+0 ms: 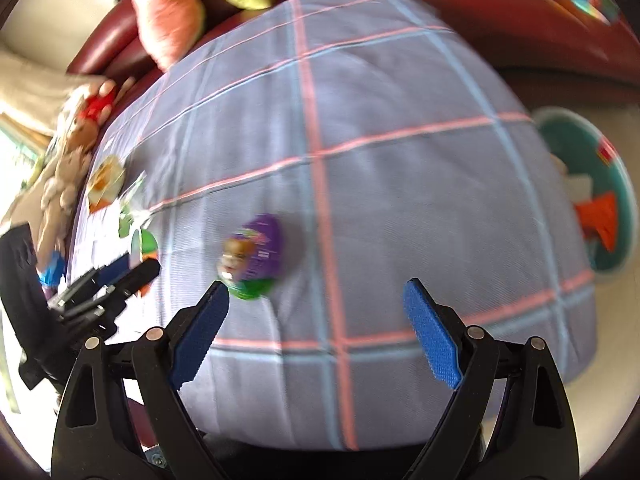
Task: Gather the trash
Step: 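Grasp the white egg shell half with the left tool, then grasp the purple egg toy with the right tool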
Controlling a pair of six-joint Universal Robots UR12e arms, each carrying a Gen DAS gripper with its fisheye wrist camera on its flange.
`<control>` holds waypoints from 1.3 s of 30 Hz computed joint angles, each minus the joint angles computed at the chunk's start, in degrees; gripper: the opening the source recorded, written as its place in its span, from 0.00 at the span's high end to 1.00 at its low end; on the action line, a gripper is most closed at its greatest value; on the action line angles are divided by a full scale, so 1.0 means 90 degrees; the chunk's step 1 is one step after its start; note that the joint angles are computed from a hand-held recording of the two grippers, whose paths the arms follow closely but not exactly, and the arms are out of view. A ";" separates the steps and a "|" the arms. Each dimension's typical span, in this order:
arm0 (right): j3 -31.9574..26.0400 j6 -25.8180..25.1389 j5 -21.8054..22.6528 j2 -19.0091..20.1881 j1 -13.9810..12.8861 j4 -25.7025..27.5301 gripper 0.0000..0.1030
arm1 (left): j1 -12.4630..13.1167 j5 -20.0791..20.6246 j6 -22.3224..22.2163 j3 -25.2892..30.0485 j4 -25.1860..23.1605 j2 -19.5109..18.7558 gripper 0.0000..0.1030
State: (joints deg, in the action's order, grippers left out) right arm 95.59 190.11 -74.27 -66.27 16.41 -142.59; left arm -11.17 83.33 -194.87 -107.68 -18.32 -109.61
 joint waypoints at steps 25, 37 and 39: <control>-0.0430 -0.0837 -0.0573 0.0441 0.0457 0.0133 0.51 | 0.0337 -0.0328 -0.0163 -0.0219 -0.0126 0.0157 0.47; 0.0026 -0.0172 0.0343 0.0045 -0.0002 -0.0498 0.51 | 0.0080 -0.0248 -0.0081 0.0100 -0.0394 -0.0003 0.47; 0.0080 -0.0088 0.0408 0.0011 -0.0060 -0.0612 0.51 | 0.0005 -0.0182 -0.0024 0.0179 -0.0445 -0.0027 0.47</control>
State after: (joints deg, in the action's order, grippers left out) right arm 96.31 189.31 -70.59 -66.17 15.87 -148.09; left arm -11.12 81.69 -195.08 -106.07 -22.33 -109.86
